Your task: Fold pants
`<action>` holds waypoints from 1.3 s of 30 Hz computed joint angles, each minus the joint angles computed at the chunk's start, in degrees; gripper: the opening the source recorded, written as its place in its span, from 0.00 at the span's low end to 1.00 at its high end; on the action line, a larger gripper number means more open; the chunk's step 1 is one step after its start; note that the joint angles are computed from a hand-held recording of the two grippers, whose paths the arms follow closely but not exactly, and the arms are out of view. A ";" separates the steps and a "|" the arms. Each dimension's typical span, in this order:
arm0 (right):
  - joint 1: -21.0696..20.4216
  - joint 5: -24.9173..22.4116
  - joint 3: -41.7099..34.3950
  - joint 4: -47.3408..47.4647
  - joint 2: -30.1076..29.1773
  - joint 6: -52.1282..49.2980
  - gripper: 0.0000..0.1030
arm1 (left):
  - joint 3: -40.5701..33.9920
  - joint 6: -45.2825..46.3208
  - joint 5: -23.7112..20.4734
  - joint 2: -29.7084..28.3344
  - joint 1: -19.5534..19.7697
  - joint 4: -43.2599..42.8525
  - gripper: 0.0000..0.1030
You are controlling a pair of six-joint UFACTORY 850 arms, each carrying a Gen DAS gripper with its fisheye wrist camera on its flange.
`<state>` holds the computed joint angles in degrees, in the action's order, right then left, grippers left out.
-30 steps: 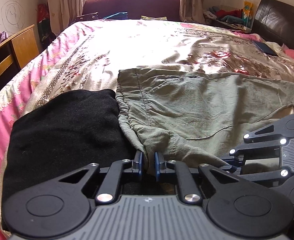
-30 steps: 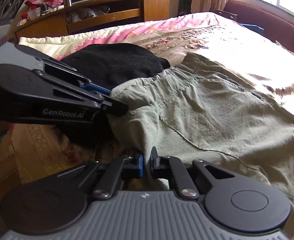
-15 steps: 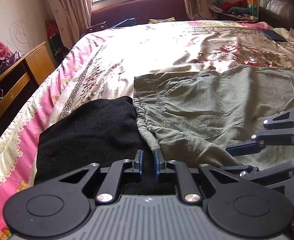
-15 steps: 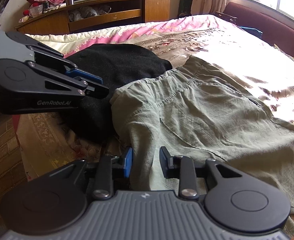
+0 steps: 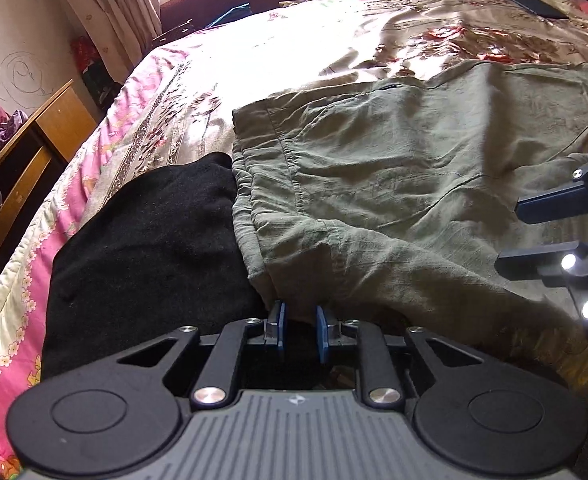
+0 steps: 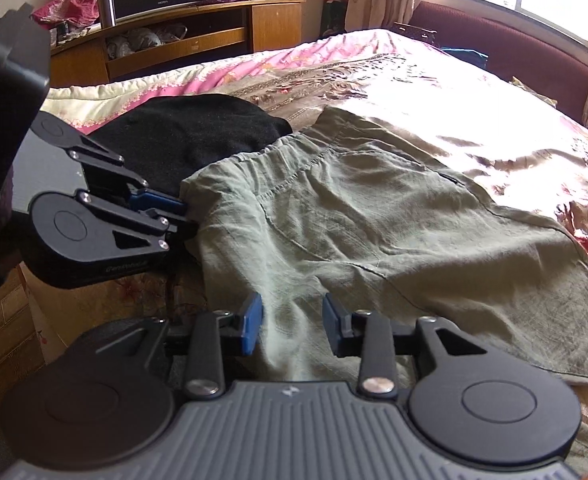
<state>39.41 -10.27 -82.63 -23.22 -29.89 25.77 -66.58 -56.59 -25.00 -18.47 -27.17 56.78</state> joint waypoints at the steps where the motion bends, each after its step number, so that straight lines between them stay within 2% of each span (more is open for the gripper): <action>1: -0.13 0.01 0.45 -1.64 0.31 2.01 0.35 | -0.02 -0.03 -0.48 0.24 -0.25 0.00 0.33; 7: -0.95 0.35 3.20 -11.31 2.14 14.43 0.35 | -0.54 0.04 1.04 1.47 -1.78 -0.51 0.33; 11: -1.52 0.31 5.63 -21.79 3.88 26.35 0.35 | -2.14 1.50 2.26 0.52 -3.43 -0.90 0.33; 17: -2.50 -0.60 8.51 -32.03 5.96 38.23 0.35 | -4.88 5.96 3.97 -1.60 -5.41 -4.53 0.33; 24: -3.35 -1.77 10.86 -40.49 7.55 47.85 0.35 | -7.28 9.69 4.90 -3.47 -6.66 -7.52 0.33; 32: -4.71 -2.66 13.45 -45.33 9.45 53.82 0.36 | -9.57 12.46 5.85 -5.07 -7.89 -10.15 0.33; 36: -5.75 -6.17 17.60 -55.25 12.84 64.85 0.38 | -11.66 14.72 8.45 -6.72 -9.21 -12.59 0.33; 39: -7.91 -9.60 23.18 -58.52 17.57 72.92 0.44 | -15.00 23.73 11.04 -9.55 -10.67 -21.68 0.33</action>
<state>31.50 -19.88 -59.45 -81.75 -12.32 98.70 -81.59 -32.86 -13.96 -28.02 -37.84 35.10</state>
